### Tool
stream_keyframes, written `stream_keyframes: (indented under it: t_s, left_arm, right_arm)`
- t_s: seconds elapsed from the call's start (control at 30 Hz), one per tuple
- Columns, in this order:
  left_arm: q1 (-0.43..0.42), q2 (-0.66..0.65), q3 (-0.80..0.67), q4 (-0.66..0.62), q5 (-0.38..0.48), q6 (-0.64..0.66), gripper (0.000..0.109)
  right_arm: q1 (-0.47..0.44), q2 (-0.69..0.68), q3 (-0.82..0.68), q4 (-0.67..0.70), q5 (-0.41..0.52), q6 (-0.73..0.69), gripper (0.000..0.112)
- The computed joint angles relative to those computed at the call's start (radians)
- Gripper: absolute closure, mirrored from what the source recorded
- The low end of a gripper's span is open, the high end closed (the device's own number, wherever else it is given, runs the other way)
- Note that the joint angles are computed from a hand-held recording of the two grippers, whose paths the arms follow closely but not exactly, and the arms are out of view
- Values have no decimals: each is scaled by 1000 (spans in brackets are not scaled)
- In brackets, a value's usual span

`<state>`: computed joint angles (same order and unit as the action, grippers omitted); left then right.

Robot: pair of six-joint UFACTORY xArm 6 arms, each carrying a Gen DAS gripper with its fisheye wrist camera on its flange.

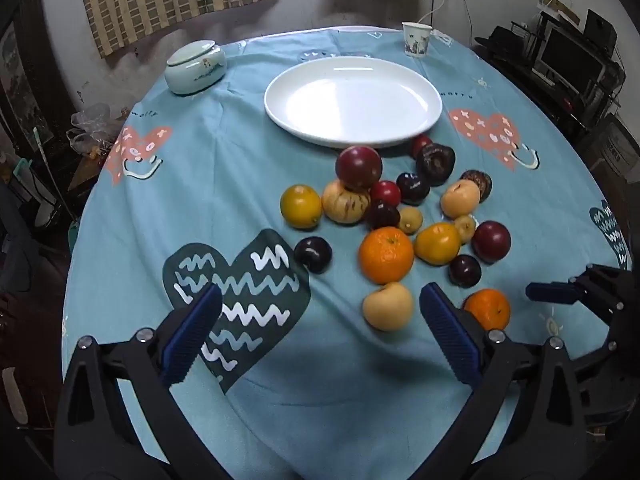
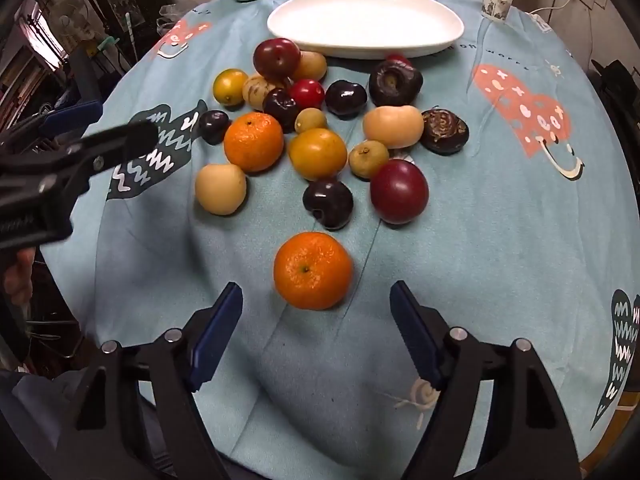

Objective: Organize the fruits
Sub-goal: 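Grasp the pale pear with the left tool while the right tool grasps a tangerine, then carry both fruits over the white plate and open both tools to release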

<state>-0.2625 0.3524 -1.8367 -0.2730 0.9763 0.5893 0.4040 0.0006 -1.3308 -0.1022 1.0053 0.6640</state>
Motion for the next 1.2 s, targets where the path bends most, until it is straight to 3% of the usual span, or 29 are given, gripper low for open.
stream_keyframes:
  t_s: [0.13, 0.2, 0.37, 0.53, 0.77, 0.87, 0.93, 0.97, 1.07, 1.13, 1.2]
  left_arm:
    - [-1, 17, -16, 15, 24, 3, 8]
    - [-1, 13, -7, 3, 19, 7, 8]
    - [-10, 20, 6, 18, 63, 19, 8]
    - [-35, 41, 13, 28, 50, 18, 9]
    - [-73, 91, -28, 135, 70, -35, 12]
    - [-74, 134, -83, 137, 117, -69, 26]
    - [-62, 173, -157, 59, 217, -67, 39]
    - [-61, 175, -162, 46, 227, -65, 41]
    - [-63, 163, -155, -20, 234, -14, 68]
    - [-73, 154, -129, -7, 192, -7, 69]
    - [-77, 158, -141, -6, 205, -6, 69]
  right_arm:
    - [-5, 29, -13, 18, 16, -15, 45]
    - [-11, 39, -18, 46, 18, -58, 68]
    - [-20, 16, 8, 67, -2, -69, 70]
    - [-29, -19, 37, 46, -4, -35, 70]
    - [-38, -51, 63, 56, -10, -25, 70]
    - [-38, -39, 45, 60, -5, -31, 70]
    - [-39, -35, 39, 62, -1, -41, 70]
    - [-40, -41, 45, 63, -3, -45, 70]
    - [-44, -37, 46, 68, -12, -55, 70]
    - [-47, -30, 42, 72, -15, -65, 70]
    - [-58, -7, 18, 134, 18, -100, 68]
